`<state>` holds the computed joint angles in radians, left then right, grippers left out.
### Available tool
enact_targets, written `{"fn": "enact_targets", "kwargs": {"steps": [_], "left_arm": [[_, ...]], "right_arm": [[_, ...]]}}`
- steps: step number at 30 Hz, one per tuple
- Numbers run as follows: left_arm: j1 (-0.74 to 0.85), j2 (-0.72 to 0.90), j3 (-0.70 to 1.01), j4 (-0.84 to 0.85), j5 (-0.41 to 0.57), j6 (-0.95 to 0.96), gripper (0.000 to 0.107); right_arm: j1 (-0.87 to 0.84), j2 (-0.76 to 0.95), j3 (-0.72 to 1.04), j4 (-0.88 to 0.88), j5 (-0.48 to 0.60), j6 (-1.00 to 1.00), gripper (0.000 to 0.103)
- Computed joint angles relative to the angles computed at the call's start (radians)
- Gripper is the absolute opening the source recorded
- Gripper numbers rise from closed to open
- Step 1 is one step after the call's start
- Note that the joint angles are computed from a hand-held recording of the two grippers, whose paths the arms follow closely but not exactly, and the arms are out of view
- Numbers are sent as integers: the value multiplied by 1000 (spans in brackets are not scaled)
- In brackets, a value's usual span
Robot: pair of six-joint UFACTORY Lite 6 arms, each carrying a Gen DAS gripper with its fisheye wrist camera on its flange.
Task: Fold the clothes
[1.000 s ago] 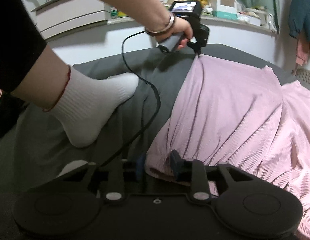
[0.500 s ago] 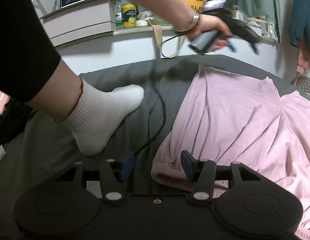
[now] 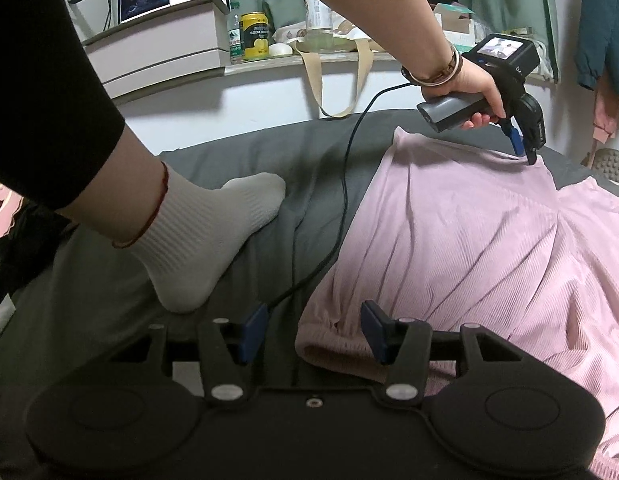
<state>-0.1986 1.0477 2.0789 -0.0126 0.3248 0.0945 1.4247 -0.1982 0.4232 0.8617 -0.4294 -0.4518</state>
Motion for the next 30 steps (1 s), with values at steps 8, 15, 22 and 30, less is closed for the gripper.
{"fn": "enact_targets", "kwargs": {"steps": [8,15,22,30], "left_arm": [[-22,-15,-22,121,-48,-66,5],[-47,72,110,349,37,-273,9],[-45,77,108,353,20,-304,20],[-33,9,-4,307,-32,-244,69]], "right_arm": [[4,2,0,-12,15,5,51],[-6,7,5,-39,27,38,52],[-7,26,19,-40,29,36,52],[-11,17,15,-48,38,44,54]]}}
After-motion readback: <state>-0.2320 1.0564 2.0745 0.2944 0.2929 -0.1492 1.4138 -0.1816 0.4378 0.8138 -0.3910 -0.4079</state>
